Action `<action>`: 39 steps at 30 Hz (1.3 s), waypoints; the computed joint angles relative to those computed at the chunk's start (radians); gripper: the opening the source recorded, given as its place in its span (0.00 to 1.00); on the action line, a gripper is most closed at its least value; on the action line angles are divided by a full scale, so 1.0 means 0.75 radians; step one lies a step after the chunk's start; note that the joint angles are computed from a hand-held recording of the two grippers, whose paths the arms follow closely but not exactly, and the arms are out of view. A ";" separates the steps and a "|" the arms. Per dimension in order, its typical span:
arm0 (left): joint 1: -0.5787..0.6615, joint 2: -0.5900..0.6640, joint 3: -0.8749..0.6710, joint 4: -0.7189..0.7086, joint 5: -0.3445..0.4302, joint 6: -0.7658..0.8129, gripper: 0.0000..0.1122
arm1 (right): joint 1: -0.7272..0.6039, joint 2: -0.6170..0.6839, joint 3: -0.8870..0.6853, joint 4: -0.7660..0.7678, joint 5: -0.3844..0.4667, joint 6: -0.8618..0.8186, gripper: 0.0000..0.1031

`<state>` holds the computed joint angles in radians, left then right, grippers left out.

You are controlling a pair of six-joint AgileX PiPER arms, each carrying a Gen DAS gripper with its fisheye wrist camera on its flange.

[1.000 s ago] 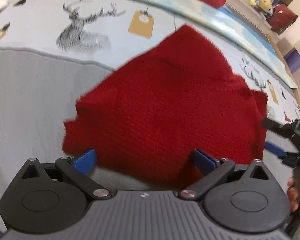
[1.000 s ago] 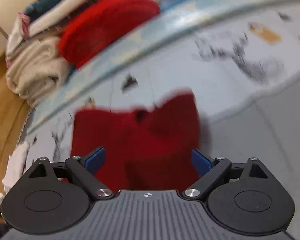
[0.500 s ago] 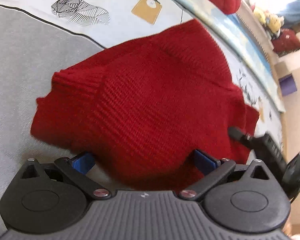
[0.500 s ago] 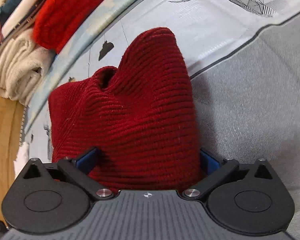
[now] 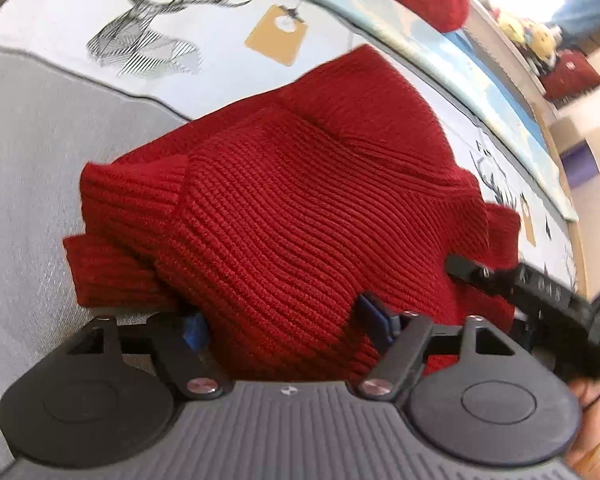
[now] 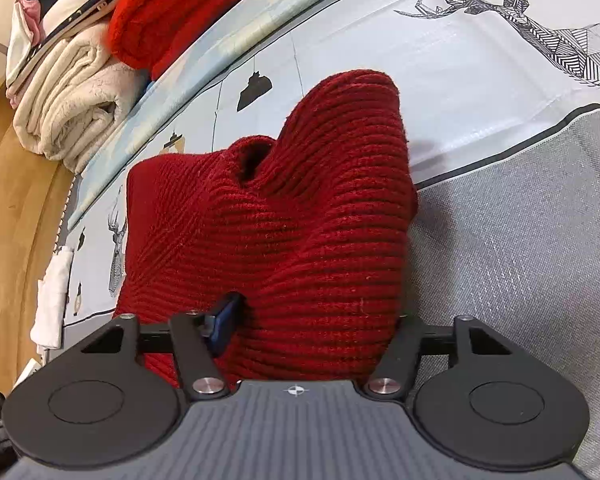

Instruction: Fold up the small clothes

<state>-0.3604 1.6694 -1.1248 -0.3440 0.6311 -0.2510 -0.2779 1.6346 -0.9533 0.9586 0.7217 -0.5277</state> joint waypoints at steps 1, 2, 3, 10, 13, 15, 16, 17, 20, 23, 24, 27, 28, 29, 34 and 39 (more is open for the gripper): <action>-0.011 -0.006 0.010 0.003 -0.012 -0.011 0.71 | -0.015 0.015 -0.014 0.003 0.022 -0.026 0.60; -0.016 -0.007 0.018 -0.009 -0.021 -0.018 0.71 | -0.021 0.030 -0.030 0.001 0.037 -0.033 0.60; -0.019 -0.002 0.020 -0.029 -0.029 -0.025 0.70 | -0.041 0.044 -0.051 -0.008 0.064 -0.038 0.60; -0.081 0.123 -0.128 -0.035 -0.053 -0.138 0.71 | -0.033 0.207 -0.331 -0.128 0.093 0.013 0.52; -0.127 0.220 -0.266 0.053 -0.047 -0.264 0.71 | -0.019 0.289 -0.468 -0.178 0.058 0.052 0.48; -0.146 0.282 -0.358 0.106 -0.033 -0.337 0.71 | -0.011 0.358 -0.584 -0.251 0.057 0.123 0.48; -0.149 0.323 -0.421 0.122 -0.011 -0.360 0.71 | -0.009 0.393 -0.642 -0.284 0.063 0.153 0.48; -0.148 0.354 -0.467 0.128 0.000 -0.371 0.71 | -0.005 0.431 -0.697 -0.310 0.066 0.183 0.48; -0.168 0.429 -0.590 0.200 0.035 -0.437 0.71 | 0.003 0.518 -0.840 -0.371 0.082 0.244 0.50; -0.143 0.480 -0.675 0.150 0.090 -0.382 0.73 | 0.012 0.580 -0.945 -0.424 0.092 0.301 0.53; -0.121 0.487 -0.691 0.090 0.129 -0.335 0.76 | 0.015 0.582 -0.945 -0.436 0.073 0.315 0.56; -0.058 0.442 -0.666 -0.081 0.245 -0.136 0.80 | 0.003 0.514 -0.848 -0.428 0.029 0.338 0.71; -0.049 0.395 -0.622 -0.109 0.257 -0.068 0.82 | -0.009 0.461 -0.780 -0.404 0.010 0.317 0.72; -0.046 0.336 -0.570 -0.118 0.268 -0.022 0.84 | -0.028 0.401 -0.700 -0.352 -0.007 0.262 0.76; -0.214 -0.058 -0.274 0.234 0.216 -0.004 0.91 | -0.023 -0.158 -0.188 -0.377 -0.151 0.166 0.84; -0.544 -0.361 -0.092 0.806 0.328 -0.533 0.91 | 0.296 -0.824 0.150 -1.040 -0.145 0.644 0.92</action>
<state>-0.7687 1.3984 -1.1940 0.2608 0.8771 -0.6506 -0.0556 1.0165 -0.8409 0.1786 0.6133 -0.0450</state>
